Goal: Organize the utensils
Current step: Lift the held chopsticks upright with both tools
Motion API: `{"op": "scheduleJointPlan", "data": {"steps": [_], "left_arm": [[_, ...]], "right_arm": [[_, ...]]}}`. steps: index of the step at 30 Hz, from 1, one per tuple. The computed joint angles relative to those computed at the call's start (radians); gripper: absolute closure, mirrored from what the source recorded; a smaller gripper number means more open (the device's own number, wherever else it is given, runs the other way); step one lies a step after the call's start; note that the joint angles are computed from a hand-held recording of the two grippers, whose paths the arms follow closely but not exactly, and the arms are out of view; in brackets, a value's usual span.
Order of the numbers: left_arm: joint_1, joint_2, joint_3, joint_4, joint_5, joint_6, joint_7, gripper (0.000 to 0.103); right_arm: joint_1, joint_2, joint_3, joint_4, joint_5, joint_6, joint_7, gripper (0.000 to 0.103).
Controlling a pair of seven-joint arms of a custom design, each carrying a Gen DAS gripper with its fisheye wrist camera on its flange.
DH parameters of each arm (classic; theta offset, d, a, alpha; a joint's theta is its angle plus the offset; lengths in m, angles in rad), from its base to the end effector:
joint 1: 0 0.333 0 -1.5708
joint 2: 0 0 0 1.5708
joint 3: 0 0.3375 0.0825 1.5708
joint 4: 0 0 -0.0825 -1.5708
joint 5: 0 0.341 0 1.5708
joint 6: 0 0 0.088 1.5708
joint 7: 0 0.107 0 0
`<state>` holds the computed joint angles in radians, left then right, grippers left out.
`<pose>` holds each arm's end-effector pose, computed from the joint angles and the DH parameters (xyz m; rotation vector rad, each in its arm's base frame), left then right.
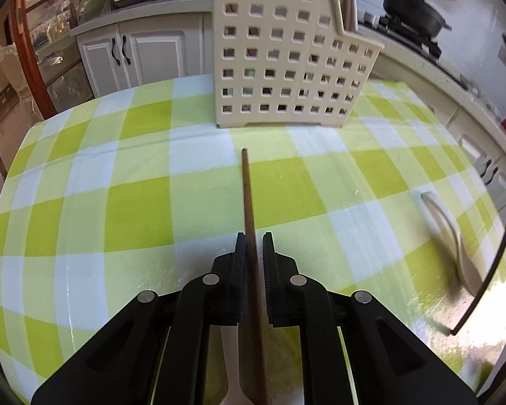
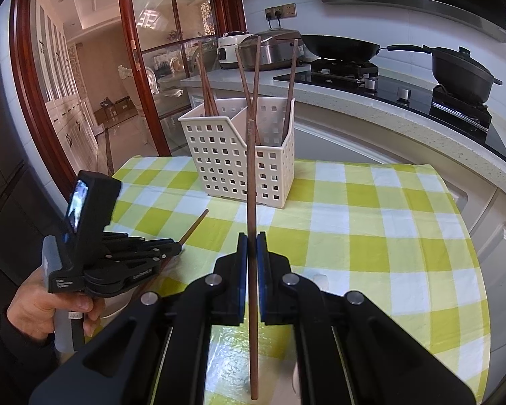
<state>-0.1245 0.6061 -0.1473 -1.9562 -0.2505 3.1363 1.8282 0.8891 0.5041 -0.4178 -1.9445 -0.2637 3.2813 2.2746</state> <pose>0.6306 -0.1403 0.2813 -1.7167 2.1610 -0.7192 0.5461 0.3553 0.3877 -1.7836 1.4829 -0.4981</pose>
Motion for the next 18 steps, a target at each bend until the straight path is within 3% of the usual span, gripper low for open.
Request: {"op": "scheduleJointPlan", "data": {"steps": [5, 7, 11, 16, 18], "left_arm": [[-0.096, 0.006, 0.104, 0.020, 0.033, -0.017, -0.042, 0.093], [-0.090, 0.003, 0.098, 0.018, 0.037, -0.021, -0.051, 0.098], [0.054, -0.027, -0.063, -0.038, 0.002, 0.033, 0.002, 0.098], [0.296, -0.096, -0.328, -0.157, -0.035, 0.152, 0.065, 0.098], [0.353, -0.119, -0.388, -0.194, -0.022, 0.194, 0.054, 0.098]], "right_arm": [[0.003, 0.001, -0.003, 0.001, 0.002, -0.002, 0.000, 0.097], [0.005, 0.003, -0.005, 0.003, 0.003, -0.005, 0.003, 0.097], [0.000, 0.002, 0.004, 0.003, 0.000, -0.003, 0.005, 0.097], [0.018, -0.001, -0.012, -0.001, 0.003, 0.002, 0.008, 0.097], [0.032, -0.002, -0.027, -0.004, 0.006, 0.004, 0.010, 0.097]]}}
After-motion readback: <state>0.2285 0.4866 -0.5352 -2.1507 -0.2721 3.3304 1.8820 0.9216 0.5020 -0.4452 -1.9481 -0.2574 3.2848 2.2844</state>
